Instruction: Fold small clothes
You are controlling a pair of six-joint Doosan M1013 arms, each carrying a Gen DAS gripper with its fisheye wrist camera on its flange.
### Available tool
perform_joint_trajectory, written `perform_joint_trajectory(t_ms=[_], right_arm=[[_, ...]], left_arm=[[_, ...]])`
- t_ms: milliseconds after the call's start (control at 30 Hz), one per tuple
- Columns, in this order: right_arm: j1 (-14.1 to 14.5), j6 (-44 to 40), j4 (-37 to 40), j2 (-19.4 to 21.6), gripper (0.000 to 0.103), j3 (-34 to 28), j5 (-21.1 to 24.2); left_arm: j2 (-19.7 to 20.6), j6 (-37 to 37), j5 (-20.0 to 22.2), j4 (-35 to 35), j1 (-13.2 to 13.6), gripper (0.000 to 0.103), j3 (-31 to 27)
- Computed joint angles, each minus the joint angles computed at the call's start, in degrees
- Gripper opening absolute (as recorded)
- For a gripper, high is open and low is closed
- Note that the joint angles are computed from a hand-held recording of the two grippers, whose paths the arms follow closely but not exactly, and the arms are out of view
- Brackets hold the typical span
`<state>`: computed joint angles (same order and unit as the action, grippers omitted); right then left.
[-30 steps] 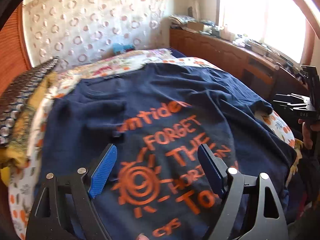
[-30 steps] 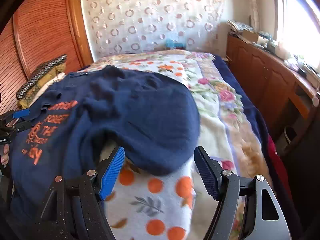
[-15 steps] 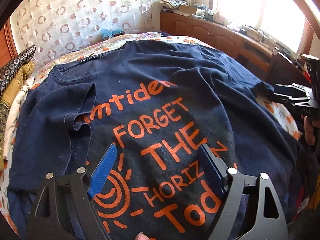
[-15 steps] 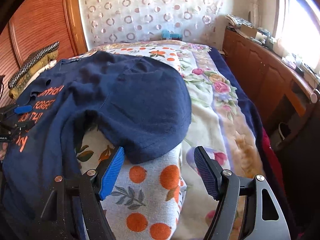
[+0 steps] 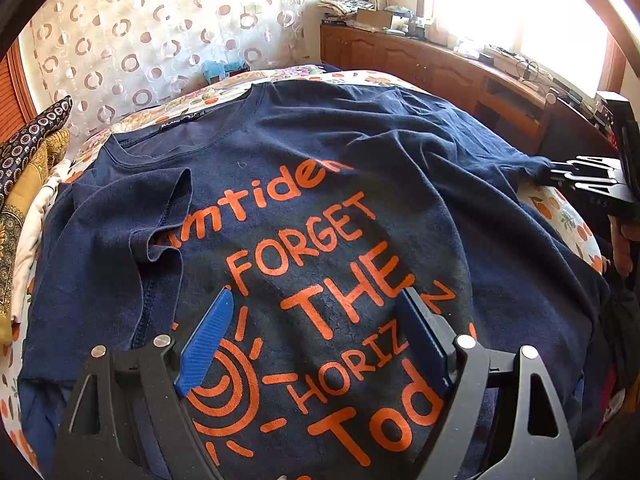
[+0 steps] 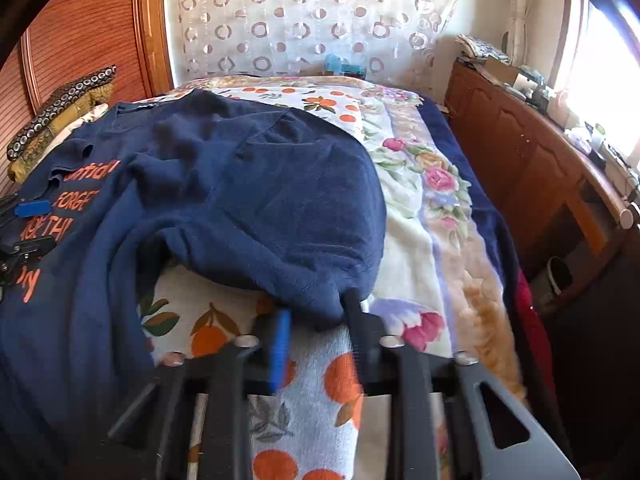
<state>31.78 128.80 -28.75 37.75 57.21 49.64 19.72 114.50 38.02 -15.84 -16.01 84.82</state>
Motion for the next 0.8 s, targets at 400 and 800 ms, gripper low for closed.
perform_joint_trajectory(t_ms=[400,800], right_arm=[[-0.10,15.82,-9.84,-2.88,0.006,3.48,-10.28],[1.87,-17.19,16.25,0.09,0.005,-3.21,-20.38]], left_arm=[[-0.02,1.72,0.95,-1.26,0.20,0.084,-0.18],[-5.01,8.43,-0.71,-10.15,3.93,0.084,3.64]])
